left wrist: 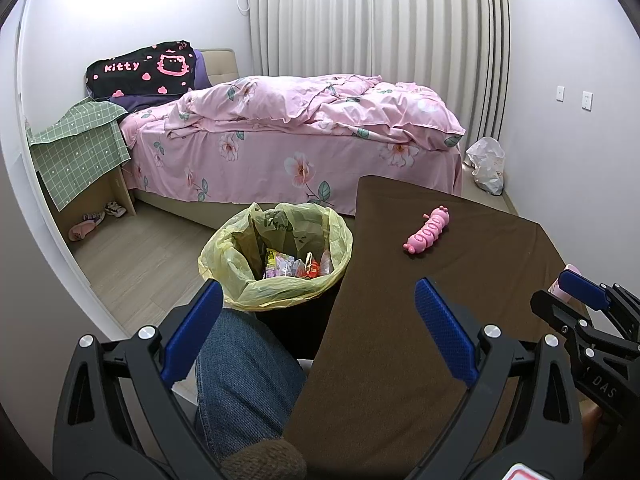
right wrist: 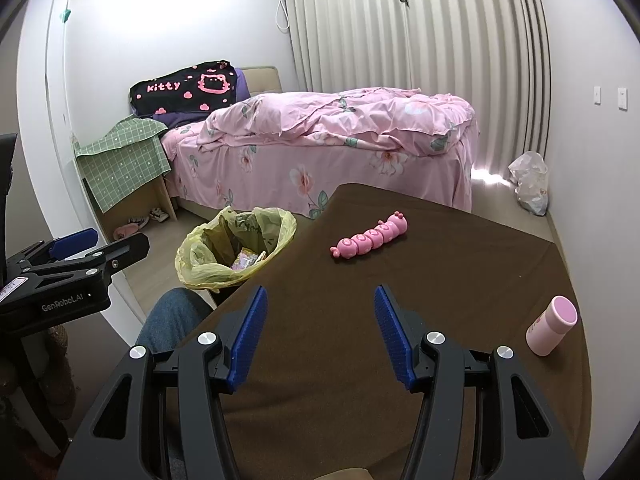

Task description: Collect trash

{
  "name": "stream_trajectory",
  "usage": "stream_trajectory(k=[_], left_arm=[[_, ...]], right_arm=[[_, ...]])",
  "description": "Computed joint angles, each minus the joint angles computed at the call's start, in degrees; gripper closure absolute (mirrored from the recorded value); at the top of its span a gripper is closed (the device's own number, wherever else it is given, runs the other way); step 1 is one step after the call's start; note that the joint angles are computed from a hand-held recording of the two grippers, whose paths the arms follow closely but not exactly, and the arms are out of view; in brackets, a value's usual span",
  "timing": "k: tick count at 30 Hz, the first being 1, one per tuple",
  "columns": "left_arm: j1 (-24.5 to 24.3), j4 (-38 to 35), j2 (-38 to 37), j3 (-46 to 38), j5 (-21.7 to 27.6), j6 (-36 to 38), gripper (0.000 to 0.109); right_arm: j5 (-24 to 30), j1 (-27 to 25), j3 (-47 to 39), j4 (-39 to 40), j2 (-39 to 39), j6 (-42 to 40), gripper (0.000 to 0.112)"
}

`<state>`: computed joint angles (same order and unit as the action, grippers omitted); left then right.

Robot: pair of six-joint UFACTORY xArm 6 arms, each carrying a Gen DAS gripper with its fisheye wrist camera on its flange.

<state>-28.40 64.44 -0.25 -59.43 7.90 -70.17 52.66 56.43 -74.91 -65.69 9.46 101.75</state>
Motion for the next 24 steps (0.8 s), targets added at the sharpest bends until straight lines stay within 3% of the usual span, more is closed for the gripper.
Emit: stream_trajectory(k=[24], left_arm=[[0.8,-2.7,0.4,0.8,-1.8,3.1,0.016]], right_arm=[[-0.4,-0.3,0.2,0.0,0.1,0.1,0.06]])
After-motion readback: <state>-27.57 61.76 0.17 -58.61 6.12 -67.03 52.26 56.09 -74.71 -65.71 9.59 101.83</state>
